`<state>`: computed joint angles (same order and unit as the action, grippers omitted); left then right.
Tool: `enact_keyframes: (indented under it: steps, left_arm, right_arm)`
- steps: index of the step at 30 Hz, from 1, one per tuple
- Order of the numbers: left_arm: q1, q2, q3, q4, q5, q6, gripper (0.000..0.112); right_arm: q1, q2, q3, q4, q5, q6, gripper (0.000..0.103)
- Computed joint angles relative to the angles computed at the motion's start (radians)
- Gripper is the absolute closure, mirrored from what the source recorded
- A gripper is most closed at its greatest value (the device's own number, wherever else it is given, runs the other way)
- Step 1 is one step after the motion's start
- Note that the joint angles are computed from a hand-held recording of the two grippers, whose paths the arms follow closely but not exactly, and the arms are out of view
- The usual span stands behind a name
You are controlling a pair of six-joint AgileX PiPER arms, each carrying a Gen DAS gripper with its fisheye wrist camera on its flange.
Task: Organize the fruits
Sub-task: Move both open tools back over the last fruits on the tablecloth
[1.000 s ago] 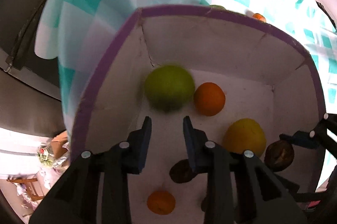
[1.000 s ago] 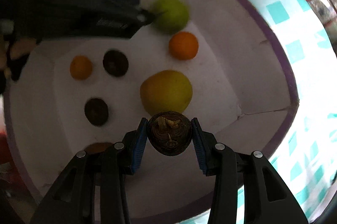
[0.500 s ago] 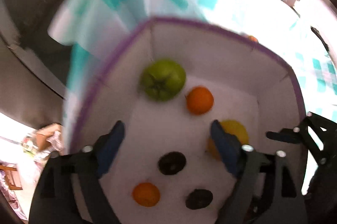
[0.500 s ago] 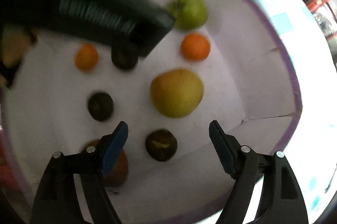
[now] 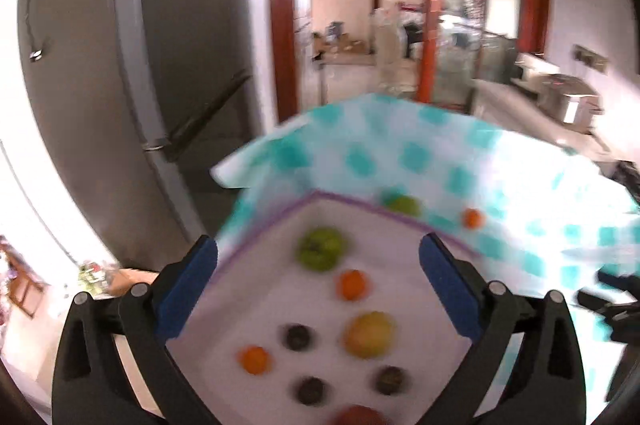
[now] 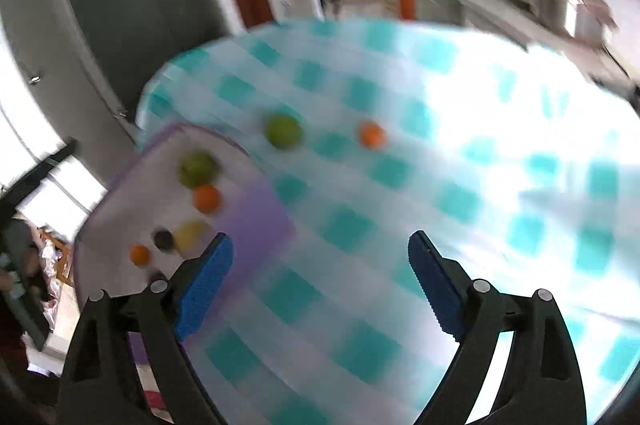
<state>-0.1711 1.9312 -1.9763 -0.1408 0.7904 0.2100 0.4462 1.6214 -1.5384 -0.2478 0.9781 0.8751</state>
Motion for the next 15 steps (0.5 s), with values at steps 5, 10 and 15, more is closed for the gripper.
enact_keyframes:
  steps: [5,10,15]
  left_arm:
    - [-0.211,-0.171,0.259,-0.029,0.006,0.024,0.011]
    - [-0.413,-0.161,0.309,0.037,0.086,0.077,0.011]
    - [-0.483,-0.069,0.204,0.067,0.146,0.061,0.011]
  right_arm:
    - [-0.026,-0.196,0.346,0.077,-0.085,-0.009,0.017]
    - [-0.060,-0.301,0.510,0.125,-0.142,-0.015,0.017]
    - [-0.132,-0.332,0.586,0.211,-0.167,-0.100,0.017]
